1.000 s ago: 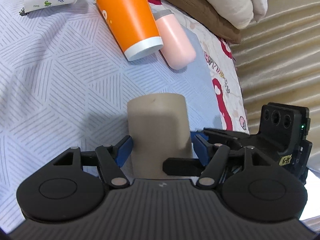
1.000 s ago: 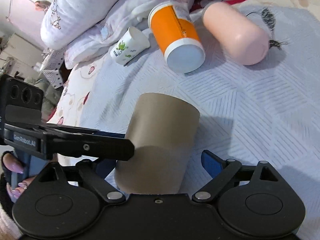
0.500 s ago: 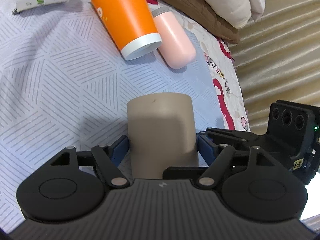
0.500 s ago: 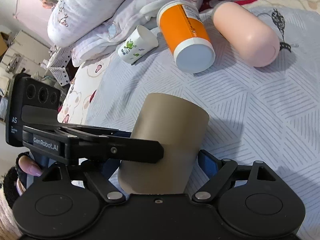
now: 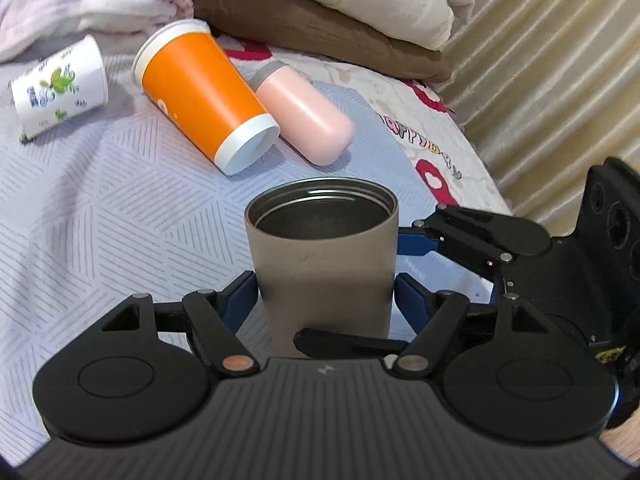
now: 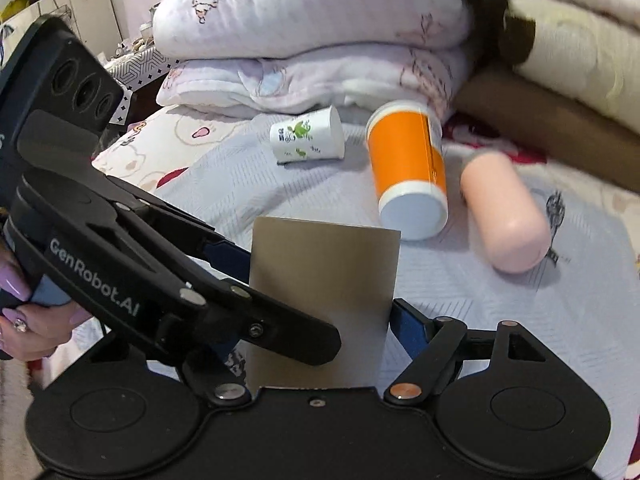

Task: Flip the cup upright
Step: 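Lower the upright tumbler onto the blue cloth with the left gripper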

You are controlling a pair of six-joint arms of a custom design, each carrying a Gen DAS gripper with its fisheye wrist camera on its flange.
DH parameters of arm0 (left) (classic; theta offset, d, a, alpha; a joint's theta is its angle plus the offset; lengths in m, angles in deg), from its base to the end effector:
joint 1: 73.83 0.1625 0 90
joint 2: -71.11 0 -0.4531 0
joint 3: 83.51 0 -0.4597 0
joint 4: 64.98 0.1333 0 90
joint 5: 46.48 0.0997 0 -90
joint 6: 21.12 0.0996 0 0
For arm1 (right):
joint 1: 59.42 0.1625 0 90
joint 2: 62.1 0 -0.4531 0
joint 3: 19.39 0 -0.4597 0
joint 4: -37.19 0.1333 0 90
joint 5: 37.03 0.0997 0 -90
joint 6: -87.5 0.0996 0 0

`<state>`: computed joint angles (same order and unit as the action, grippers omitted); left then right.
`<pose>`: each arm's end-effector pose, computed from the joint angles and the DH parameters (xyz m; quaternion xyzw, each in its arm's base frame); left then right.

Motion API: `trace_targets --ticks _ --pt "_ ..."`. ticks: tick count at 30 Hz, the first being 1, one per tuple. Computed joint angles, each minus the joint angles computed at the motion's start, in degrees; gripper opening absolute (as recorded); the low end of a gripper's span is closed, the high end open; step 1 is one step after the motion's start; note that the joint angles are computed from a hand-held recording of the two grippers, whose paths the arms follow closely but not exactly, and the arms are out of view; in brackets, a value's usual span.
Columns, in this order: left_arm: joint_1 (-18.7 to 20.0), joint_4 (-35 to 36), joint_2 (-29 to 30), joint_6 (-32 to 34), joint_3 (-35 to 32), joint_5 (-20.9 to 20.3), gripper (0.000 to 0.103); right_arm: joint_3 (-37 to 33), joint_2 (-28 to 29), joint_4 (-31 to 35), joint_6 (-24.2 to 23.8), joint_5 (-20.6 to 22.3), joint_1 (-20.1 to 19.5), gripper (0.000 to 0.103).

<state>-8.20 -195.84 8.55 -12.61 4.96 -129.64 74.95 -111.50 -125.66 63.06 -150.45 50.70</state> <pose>-0.1748 -0.7377 0.2939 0.2727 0.9515 -0.1368 0.0407 0.3464 -0.6731 0.1477 0.3150 -0.8979 0.2285 0.2057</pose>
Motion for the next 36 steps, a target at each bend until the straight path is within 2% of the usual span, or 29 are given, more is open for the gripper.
trace_targets --ticks 4,8,9,15,23,26,33,36 --pt "-0.97 -4.20 -0.71 2.53 1.89 2.86 0.074 0.47 1.59 -5.52 -5.69 -2.75 1.05 0.082" --pt "-1.31 -10.12 -1.15 4.67 3.20 5.55 0.074 -0.27 4.76 -14.80 -18.04 -3.53 1.63 0.082" --pt "-1.25 -11.40 -1.04 4.95 3.20 5.86 0.074 -0.80 5.50 -16.31 -19.76 -3.17 1.63 0.082" --pt "-1.57 -15.82 0.20 8.35 3.58 8.66 0.073 -1.97 8.17 -23.96 -23.89 0.12 0.47 0.082" --pt "-1.93 -19.48 1.40 10.79 4.10 11.34 0.073 -2.00 9.67 -28.82 -24.55 4.27 -1.39 0.082" --pt "-1.94 -17.81 1.58 10.28 3.61 11.97 0.074 -1.34 9.64 -30.00 -24.37 5.36 -1.69 0.082" --pt "-1.82 -18.62 1.24 11.30 4.40 11.15 0.073 -1.05 9.43 -29.07 -24.10 4.35 -1.57 0.082" --pt "-1.99 -18.45 0.92 12.08 4.82 10.70 0.074 -0.85 9.34 -28.84 -23.80 2.60 -1.15 0.082"
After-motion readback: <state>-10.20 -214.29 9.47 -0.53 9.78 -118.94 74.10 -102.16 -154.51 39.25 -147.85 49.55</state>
